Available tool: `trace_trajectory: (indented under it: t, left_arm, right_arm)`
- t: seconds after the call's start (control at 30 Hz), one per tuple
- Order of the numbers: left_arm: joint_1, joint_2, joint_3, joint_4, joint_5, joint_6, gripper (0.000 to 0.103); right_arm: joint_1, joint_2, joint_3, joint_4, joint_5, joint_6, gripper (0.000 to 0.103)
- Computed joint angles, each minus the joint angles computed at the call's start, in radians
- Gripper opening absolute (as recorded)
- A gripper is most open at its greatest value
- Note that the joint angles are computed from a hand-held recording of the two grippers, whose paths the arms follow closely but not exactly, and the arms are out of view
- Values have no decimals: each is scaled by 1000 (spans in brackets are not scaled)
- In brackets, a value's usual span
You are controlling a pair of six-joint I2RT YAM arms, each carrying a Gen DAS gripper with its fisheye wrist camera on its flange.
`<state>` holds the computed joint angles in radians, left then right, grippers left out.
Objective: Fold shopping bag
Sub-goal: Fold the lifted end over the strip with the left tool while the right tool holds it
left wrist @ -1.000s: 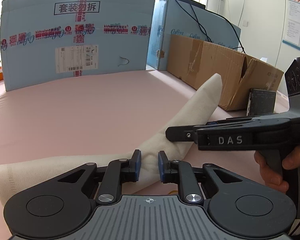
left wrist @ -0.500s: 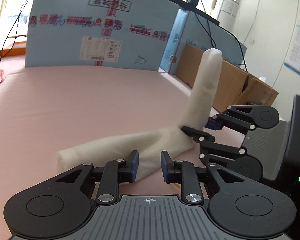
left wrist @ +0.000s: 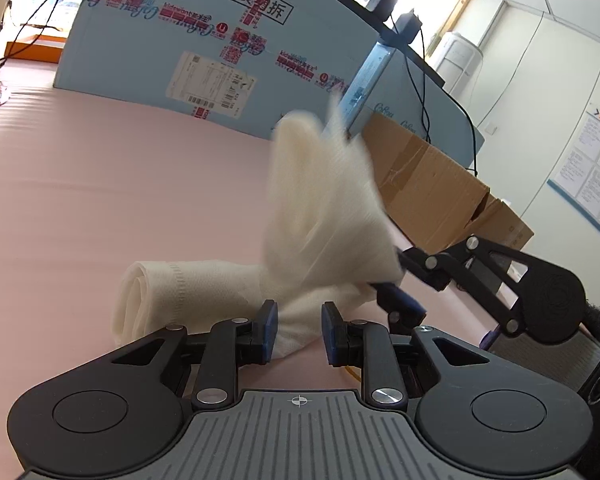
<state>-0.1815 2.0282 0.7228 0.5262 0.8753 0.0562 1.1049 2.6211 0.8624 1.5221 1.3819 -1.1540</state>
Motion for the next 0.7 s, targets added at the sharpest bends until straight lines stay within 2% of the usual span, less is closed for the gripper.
trace_trajectory:
  t: [0.1, 0.17, 0.27, 0.3, 0.33, 0.43, 0.57, 0.6, 0.63, 0.67, 0.7]
  left_arm:
    - [2, -12, -14, 15, -3, 1, 25]
    - [16, -23, -30, 33, 10, -4, 32]
    - [33, -29, -43, 56, 38, -24, 53]
    - [37, -26, -46, 72, 51, -42, 66]
    - [41, -22, -48, 89, 64, -61, 72]
    - [41, -7, -46, 127, 76, -118, 75]
    - [68, 30, -49, 235, 110, -296, 74]
    - [74, 31, -52, 249, 104, -321, 67]
    - [76, 21, -56, 245, 79, -326, 47]
    - [73, -4, -60, 212, 26, -305, 40]
    - [66, -24, -59, 178, -16, -273, 36]
  right_arm:
    - [-5, -17, -2, -43, -11, 17, 16]
    - [-3, -25, -1, -77, -14, 22, 16]
    - [1, -34, -11, -84, -35, 1, 16]
    - [2, -41, -18, -91, -46, -4, 16]
    - [3, -49, -29, -91, -60, -20, 16]
    - [5, -79, -54, -127, -88, -23, 16]
    - [4, -90, -60, -182, -117, -30, 17]
    - [3, -100, -62, -212, -126, -15, 17]
    - [2, -119, -69, -250, -137, 21, 19]
    - [0, -137, -76, -286, -149, 55, 20]
    - [-2, -155, -82, -320, -161, 87, 21]
